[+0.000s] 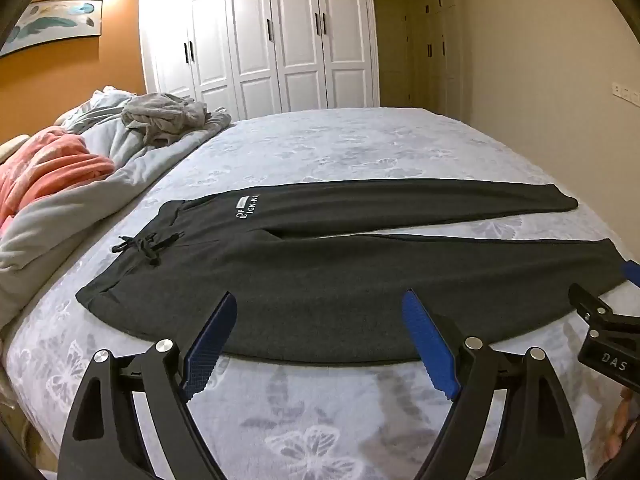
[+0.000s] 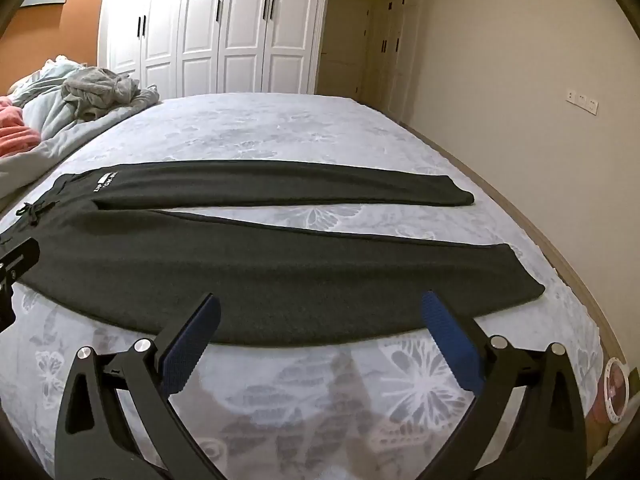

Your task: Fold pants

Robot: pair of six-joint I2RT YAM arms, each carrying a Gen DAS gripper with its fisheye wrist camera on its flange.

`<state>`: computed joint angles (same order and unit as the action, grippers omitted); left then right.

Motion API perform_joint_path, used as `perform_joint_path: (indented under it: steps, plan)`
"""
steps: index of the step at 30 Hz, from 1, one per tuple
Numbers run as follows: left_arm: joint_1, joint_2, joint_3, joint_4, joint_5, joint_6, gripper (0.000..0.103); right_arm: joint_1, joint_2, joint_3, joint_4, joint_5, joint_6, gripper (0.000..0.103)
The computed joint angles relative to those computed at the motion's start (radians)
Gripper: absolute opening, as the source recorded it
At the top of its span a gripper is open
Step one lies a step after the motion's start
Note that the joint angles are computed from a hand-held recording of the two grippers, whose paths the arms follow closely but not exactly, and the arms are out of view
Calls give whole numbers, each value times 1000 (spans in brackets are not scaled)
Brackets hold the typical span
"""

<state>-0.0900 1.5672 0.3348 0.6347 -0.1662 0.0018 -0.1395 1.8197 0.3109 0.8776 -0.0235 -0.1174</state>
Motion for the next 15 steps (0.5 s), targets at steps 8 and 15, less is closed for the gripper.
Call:
perform_joint_path:
  steps: [8, 15]
  plan:
    - [27, 39, 14, 18, 20, 0, 81, 18, 11, 37, -25, -9, 4, 98]
    - [5, 65, 14, 41, -23, -2, 81, 38, 7, 38, -32, 11, 34, 98]
